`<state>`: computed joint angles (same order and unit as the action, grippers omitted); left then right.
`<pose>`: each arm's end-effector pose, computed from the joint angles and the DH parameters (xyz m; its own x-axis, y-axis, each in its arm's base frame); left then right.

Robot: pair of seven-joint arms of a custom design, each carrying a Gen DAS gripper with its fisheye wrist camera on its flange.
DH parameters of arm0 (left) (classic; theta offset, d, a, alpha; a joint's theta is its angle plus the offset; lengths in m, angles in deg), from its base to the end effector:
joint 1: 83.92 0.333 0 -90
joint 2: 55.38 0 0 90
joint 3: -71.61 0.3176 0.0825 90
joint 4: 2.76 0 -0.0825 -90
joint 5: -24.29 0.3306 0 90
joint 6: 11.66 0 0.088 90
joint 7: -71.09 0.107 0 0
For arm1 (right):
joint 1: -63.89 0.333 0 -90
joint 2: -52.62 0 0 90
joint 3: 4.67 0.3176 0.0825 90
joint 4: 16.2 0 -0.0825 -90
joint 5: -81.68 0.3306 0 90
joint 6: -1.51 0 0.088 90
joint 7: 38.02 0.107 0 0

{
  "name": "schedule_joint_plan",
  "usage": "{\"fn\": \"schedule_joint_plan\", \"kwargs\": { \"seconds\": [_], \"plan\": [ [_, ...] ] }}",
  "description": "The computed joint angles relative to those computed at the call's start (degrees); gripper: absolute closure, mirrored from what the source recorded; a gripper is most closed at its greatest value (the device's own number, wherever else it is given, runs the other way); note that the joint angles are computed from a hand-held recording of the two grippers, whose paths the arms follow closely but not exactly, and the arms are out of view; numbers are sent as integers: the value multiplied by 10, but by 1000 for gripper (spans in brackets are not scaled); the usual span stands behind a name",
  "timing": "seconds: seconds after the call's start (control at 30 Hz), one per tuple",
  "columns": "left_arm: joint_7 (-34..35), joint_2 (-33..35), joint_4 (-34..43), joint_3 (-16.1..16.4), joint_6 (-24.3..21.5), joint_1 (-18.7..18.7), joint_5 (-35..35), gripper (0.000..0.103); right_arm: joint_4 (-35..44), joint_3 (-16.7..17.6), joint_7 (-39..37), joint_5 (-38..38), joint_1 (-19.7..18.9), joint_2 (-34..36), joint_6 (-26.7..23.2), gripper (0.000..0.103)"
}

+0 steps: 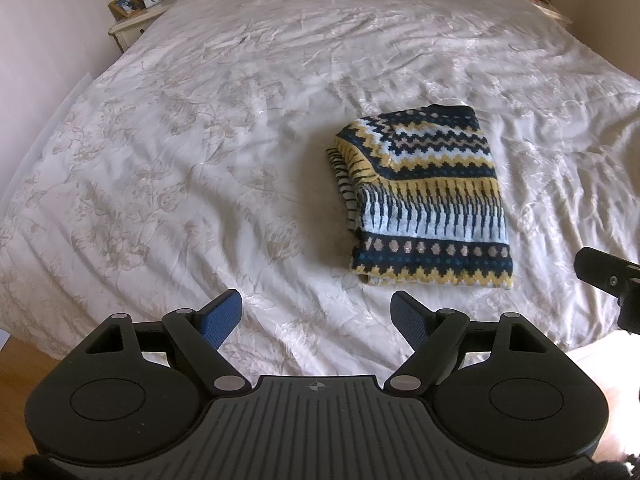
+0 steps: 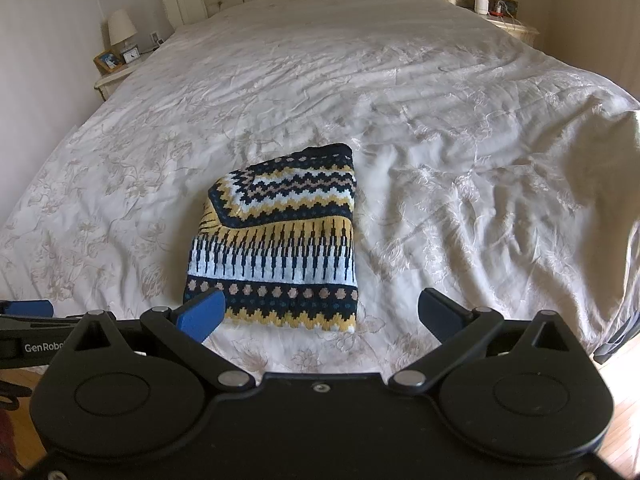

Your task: Fold small clothes

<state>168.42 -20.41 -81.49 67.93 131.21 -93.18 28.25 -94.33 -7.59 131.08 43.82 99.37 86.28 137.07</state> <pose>0.6988 -0.1485 0.4387 -0.3453 -0.9343 -0.0886 -0.8066 0.3437 -0.4808 0.5948 0.3819 0.4460 -0.3529 -0.9259 -0.1351 -0.6915 0.3553 -0.6290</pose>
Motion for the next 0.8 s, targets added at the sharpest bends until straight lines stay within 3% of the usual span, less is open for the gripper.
{"fn": "schedule_joint_plan", "kwargs": {
  "seconds": [0.8],
  "plan": [
    [15,-3,-9,-10,14,9,-21,22,-4,0,-4,0,-2,-1,6,1]
  ]
}}
